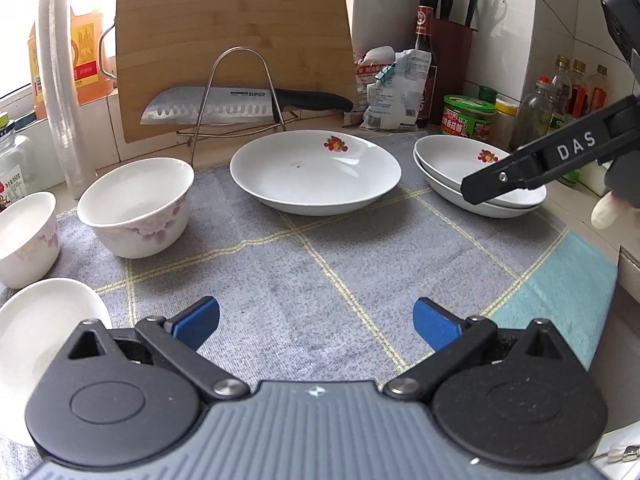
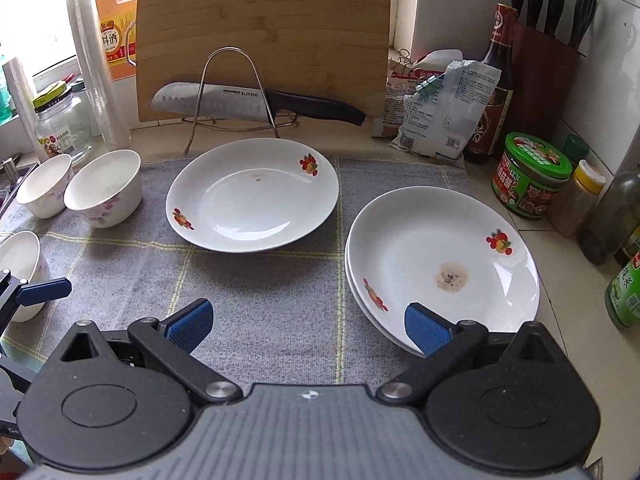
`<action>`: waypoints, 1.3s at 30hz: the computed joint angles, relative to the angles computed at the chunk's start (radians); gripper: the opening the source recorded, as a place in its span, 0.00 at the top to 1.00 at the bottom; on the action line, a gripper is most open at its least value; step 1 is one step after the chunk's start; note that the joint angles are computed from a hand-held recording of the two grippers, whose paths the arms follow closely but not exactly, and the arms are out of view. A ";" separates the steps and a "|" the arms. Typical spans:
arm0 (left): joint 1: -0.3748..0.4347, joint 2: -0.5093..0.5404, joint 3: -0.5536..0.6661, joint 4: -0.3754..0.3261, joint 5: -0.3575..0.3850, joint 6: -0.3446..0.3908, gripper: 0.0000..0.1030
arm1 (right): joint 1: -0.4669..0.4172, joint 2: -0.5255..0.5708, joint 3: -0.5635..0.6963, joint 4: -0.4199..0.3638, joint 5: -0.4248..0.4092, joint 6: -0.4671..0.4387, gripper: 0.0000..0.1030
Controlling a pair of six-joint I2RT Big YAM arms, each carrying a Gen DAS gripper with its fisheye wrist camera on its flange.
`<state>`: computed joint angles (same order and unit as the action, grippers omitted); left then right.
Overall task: Organize plates and bowls
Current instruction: 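Move the right gripper to the white fruit-print plate on the towel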
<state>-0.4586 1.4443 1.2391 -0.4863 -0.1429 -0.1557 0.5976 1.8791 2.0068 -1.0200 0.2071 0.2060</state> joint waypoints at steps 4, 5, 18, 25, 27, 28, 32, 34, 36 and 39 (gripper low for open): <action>0.000 0.007 -0.003 -0.008 -0.001 -0.033 0.01 | 0.005 0.035 0.051 -0.030 -0.007 -0.023 0.00; -0.001 0.010 0.000 -0.009 -0.003 -0.039 0.01 | 0.005 0.044 0.064 -0.037 -0.015 -0.030 0.00; -0.041 0.084 0.104 -0.108 -0.110 -0.098 0.01 | -0.045 0.148 0.206 -0.046 -0.148 -0.182 0.00; -0.069 0.137 0.187 -0.199 -0.179 -0.156 0.01 | -0.084 0.217 0.311 -0.066 -0.246 -0.286 0.00; -0.077 0.152 0.210 -0.227 -0.199 -0.170 0.01 | -0.093 0.245 0.356 -0.081 -0.268 -0.315 0.00; -0.080 0.158 0.221 -0.238 -0.207 -0.175 0.01 | -0.098 0.259 0.379 -0.089 -0.279 -0.328 0.00; -0.088 0.179 0.247 -0.262 -0.229 -0.188 0.01 | -0.111 0.314 0.475 -0.128 -0.319 -0.367 0.00; -0.087 0.188 0.257 -0.266 -0.229 -0.190 0.01 | -0.114 0.343 0.527 -0.152 -0.327 -0.381 0.00; -0.085 0.199 0.266 -0.269 -0.224 -0.187 0.01 | -0.117 0.370 0.577 -0.174 -0.335 -0.394 0.00; -0.076 0.219 0.282 -0.264 -0.210 -0.168 0.01 | -0.121 0.415 0.663 -0.219 -0.341 -0.407 0.00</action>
<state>-0.5350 1.6633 1.5214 -0.7502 -0.3533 -0.3240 0.4768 2.2943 2.6701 -1.2386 -0.1335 -0.2011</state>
